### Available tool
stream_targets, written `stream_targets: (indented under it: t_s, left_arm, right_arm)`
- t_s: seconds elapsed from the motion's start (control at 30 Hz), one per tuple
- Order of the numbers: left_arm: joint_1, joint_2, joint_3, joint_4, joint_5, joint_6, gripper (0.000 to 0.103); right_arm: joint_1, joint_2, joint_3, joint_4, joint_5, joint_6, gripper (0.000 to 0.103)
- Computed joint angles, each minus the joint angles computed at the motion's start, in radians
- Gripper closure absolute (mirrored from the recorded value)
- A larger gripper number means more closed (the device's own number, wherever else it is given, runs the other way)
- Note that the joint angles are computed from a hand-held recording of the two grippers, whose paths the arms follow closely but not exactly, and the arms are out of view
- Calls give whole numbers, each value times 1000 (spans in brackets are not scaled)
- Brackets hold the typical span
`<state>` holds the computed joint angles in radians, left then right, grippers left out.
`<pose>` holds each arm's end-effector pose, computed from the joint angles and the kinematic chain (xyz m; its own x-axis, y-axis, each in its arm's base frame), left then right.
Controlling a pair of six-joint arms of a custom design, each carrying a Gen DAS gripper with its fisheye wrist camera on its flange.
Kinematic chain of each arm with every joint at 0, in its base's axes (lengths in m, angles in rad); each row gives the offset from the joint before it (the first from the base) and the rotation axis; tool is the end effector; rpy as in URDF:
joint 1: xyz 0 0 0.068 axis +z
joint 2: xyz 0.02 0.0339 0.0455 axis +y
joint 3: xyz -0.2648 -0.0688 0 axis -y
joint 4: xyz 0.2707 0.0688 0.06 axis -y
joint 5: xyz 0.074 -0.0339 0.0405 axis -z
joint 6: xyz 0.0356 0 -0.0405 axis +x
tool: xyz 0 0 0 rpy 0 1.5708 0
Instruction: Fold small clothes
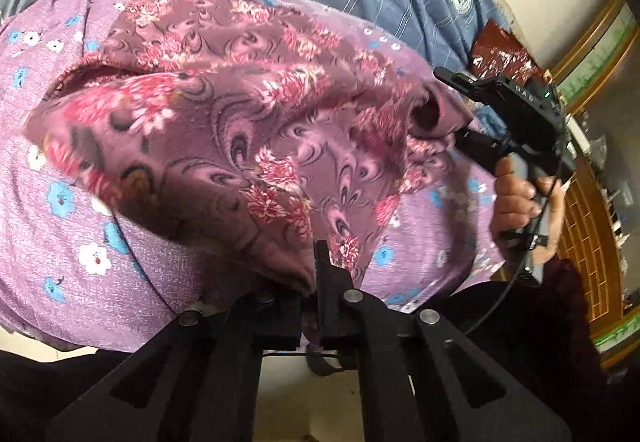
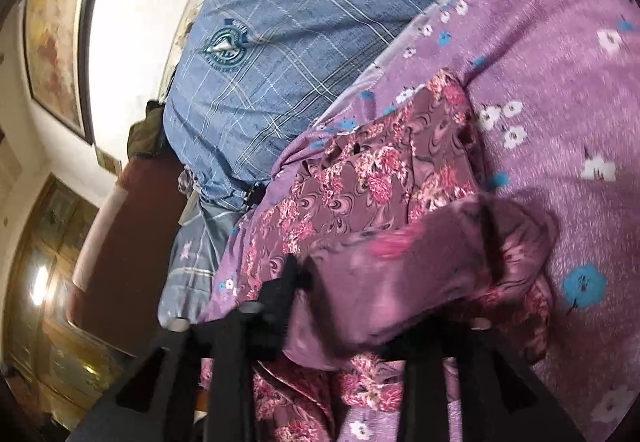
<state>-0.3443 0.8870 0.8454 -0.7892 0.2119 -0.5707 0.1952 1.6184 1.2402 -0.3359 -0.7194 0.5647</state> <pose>0.1848 -0.0742 0.2871 -0.8354 -0.2615 -0.4835 0.0145 0.8688 -0.4950 0.3707 0.0972 0.2678 -0.8823 0.2359 -0.4074 -0.1921 0.6097 0.7690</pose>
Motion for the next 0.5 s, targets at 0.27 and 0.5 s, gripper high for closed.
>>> stream_targets:
  t_s: [0.27,0.5]
  left_arm:
    - [-59,79,1,15,-28,-34,76]
    - [37,-39,-4,8,79,19,101]
  right_arm:
    - [62,-25,-19,-36,146,3,94]
    - [58,-209,-140,-108,144,-15,94]
